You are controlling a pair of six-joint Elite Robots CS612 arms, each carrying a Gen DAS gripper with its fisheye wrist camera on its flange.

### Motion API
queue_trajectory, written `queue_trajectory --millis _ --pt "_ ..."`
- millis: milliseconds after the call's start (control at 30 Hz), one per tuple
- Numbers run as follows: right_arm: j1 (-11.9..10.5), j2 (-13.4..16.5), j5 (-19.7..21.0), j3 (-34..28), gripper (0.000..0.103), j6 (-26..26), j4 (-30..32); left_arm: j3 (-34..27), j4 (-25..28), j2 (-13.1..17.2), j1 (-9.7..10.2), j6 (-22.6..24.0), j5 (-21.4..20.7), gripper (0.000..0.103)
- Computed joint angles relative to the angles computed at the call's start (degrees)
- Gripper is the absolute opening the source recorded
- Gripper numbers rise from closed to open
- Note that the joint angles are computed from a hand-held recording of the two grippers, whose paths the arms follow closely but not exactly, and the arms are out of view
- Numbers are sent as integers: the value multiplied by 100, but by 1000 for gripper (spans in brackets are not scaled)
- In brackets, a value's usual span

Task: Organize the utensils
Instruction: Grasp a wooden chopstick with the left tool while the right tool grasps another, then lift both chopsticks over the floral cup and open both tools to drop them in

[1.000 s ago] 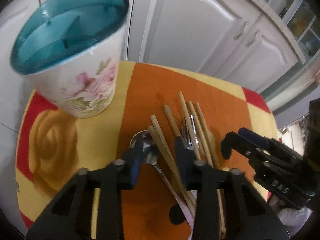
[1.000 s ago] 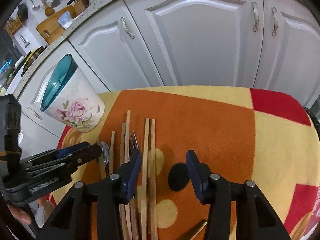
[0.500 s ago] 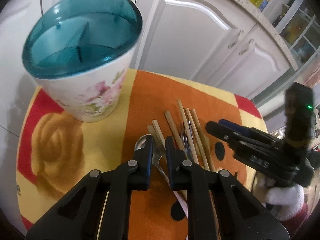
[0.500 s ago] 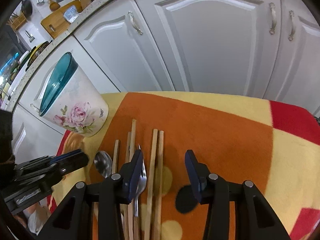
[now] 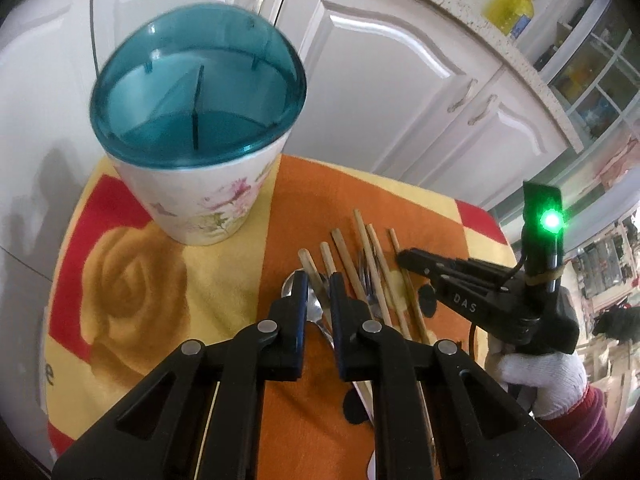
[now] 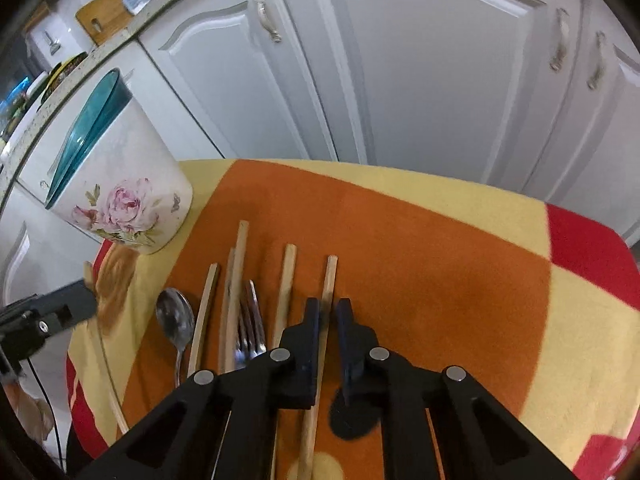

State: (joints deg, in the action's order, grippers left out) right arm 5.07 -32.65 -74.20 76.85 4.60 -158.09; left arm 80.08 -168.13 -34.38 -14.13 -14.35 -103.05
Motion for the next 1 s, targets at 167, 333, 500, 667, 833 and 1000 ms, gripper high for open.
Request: queue_trajectory --millis 167,333,500,667,833,1000 --pt "-11 78 75 -120 8 197 63 47 -55 -33 -11 53 -12 8" --pt "-31 -47 183 79 6 115 -205 140 -121 -100 27 4 -104 8" --pt "-132 -380 423 567 5 385 -989 324 -394 -254 59 41 -113 6" --pt "-175 -762 466 1081 5 522 -1721 577 -741 -474 86 174 -135 6" --pt "-176 -1038 521 1442 5 673 -2445 840 -1197 -702 133 214 -147 5" --pt "-149 -1231 548 1615 5 639 -2859 1002 -1529 -869 192 204 -229 5"
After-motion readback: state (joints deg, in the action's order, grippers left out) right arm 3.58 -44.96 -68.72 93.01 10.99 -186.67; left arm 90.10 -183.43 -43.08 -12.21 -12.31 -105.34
